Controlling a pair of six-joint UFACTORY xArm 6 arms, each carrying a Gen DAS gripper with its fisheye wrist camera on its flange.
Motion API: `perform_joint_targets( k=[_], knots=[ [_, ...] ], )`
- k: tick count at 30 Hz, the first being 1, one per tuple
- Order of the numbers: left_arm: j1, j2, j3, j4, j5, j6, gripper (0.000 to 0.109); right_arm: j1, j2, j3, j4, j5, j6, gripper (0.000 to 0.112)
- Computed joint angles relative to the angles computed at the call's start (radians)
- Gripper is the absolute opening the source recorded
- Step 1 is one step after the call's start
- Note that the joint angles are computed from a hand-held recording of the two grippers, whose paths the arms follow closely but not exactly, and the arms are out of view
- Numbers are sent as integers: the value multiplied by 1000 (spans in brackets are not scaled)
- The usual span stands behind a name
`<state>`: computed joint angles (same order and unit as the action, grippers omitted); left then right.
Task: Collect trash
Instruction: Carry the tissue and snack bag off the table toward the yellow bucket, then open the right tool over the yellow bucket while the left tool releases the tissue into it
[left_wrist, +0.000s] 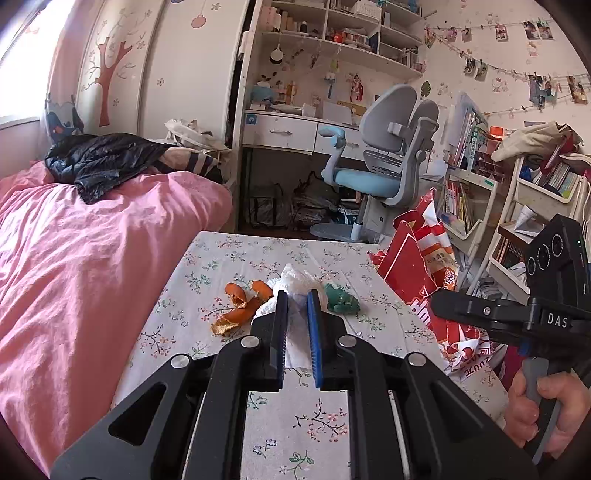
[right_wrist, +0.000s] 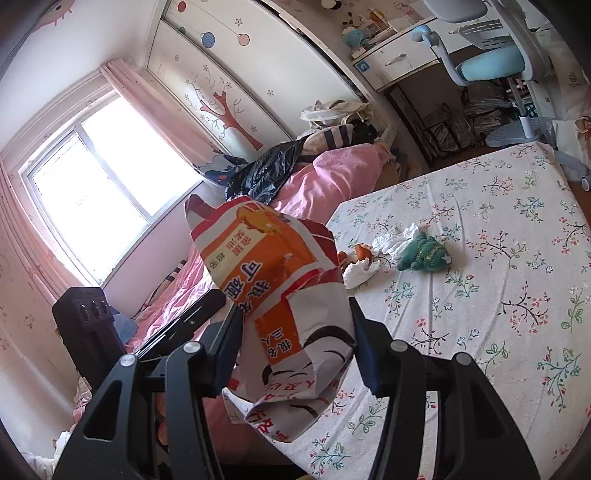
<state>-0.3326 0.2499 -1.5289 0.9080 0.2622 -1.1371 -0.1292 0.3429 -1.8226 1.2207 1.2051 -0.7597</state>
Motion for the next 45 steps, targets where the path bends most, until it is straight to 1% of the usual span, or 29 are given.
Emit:
perform_joint_targets(
  k=[12,28,36,45],
  knots=[
    [-9,-67,65,94,-20,-93,11,5,-63,67,22,2,-29,53],
    [-26,-207,208,235,-40,-261,11,13,-268,320,61,-6,-103,54],
    [-22,-265,264,278,-43,-319,11,15,-329,403,51,4,-98,54],
    [-19,-310,304,306,-44,-357,11,20,-411,527,3,29,-71,55]
  ],
)
